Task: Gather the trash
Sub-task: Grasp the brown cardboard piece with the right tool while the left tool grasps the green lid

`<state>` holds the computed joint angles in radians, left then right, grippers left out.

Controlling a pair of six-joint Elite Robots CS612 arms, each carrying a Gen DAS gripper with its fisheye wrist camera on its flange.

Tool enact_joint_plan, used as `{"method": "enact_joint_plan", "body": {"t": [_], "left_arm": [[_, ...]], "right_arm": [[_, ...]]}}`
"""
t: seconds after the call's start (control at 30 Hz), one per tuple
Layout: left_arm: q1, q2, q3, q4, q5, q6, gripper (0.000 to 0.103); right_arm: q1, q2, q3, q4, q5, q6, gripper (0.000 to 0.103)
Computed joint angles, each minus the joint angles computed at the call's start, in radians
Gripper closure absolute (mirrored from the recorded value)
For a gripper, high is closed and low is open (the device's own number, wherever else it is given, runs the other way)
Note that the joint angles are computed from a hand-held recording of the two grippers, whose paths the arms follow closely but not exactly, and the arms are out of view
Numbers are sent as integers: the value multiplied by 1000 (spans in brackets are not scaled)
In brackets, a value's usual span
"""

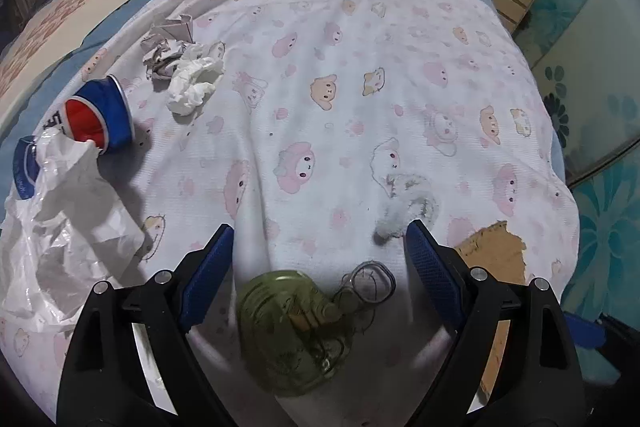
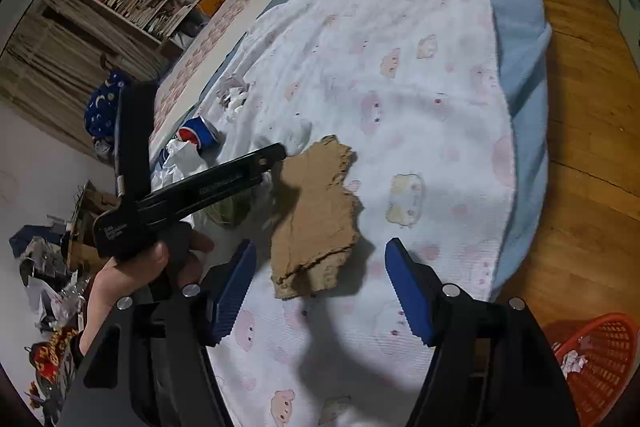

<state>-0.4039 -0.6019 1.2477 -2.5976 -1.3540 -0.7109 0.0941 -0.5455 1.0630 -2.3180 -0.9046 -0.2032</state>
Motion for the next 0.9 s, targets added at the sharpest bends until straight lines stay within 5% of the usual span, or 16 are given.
{"method": "enact_joint_plan", "body": {"t": [0.13,0.2,0.3,0.37,0.5,0.9], "left_arm": [[5,11,-19,2,-4,-2,17],[9,15,-24,-8,-12,-11,17],[16,20,-17,-72,-34,-32,17],[20,19,-2,-131,-47,-64,25],[31,21,3,-175,-87,-85,94],[34,16,20,-267,-128,-82,101]], "right_arm": [[12,12,-27,63,6,-43,54],[22,14,-38,101,-10,-84,77],[31,15,-41,118,-2,-123,94],[32,13,-38,116,9,-125,96],[28,15,-39,105,16,-100,98],[-11,-4,11,-7,54,4,98]]}}
